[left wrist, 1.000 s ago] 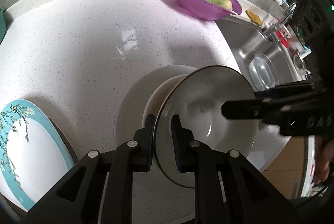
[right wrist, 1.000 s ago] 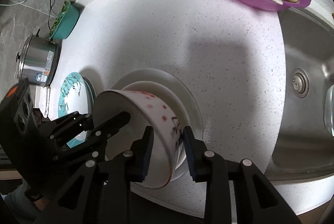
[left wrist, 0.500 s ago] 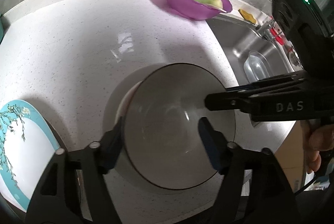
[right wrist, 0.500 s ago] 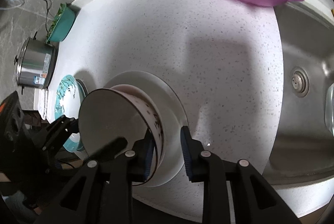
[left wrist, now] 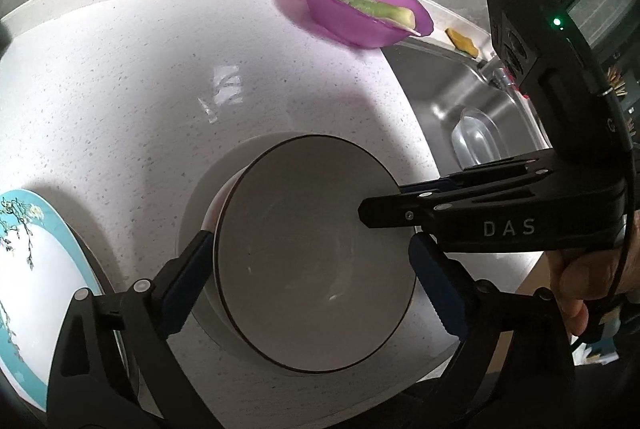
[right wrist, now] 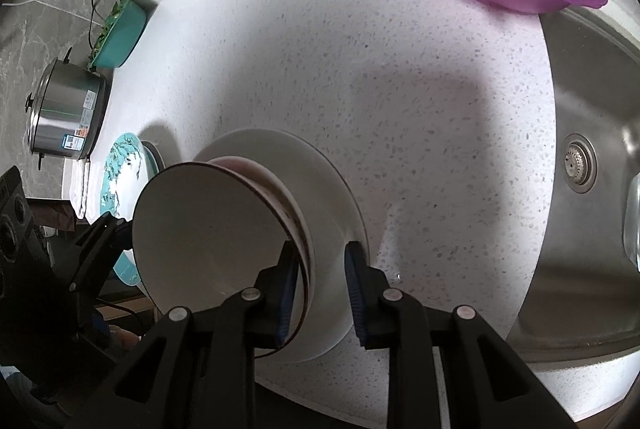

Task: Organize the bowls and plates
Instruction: 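Open both grippers and lift them off the pink-blossom bowl rim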

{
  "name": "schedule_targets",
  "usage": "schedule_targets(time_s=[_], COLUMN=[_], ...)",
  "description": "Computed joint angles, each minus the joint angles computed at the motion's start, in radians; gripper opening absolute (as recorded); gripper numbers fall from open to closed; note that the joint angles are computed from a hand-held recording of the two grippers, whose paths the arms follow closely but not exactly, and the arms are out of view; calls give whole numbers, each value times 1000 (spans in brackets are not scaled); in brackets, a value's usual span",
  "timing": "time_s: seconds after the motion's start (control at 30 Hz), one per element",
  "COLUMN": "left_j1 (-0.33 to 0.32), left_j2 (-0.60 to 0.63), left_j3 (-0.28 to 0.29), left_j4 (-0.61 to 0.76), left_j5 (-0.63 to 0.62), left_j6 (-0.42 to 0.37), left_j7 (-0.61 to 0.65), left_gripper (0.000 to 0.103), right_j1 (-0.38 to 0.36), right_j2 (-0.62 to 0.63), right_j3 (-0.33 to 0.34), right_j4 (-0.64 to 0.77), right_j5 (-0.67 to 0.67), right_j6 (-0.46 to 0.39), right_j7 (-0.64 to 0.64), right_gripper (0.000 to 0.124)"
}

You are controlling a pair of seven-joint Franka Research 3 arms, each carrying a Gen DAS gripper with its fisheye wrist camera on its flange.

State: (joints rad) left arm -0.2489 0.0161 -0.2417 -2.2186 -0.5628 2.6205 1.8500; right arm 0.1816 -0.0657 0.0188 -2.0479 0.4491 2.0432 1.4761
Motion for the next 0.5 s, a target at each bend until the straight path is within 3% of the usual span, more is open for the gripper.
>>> schedule_targets(time_s=[0.37,0.47,0.5], left_j1=[-8,-6,-9], left_j2=[-3,-41,-59], left_j3=[-4,2,8], left_j4=[-4,-22,-31], left_j5=[65,6,-17], left_j6=[51,55,64], left_j7=[-1,52,69], left_gripper=[103,103,103], right_j1=[-1,-6,-9], right_j2=[13,1,-10], right_j3=[-1,-5,-8], right_j4=[15,12,7], right_j5=[-1,14,26], right_j6=[-1,7,14], right_j7=[5,5,3], right_gripper=[26,31,39])
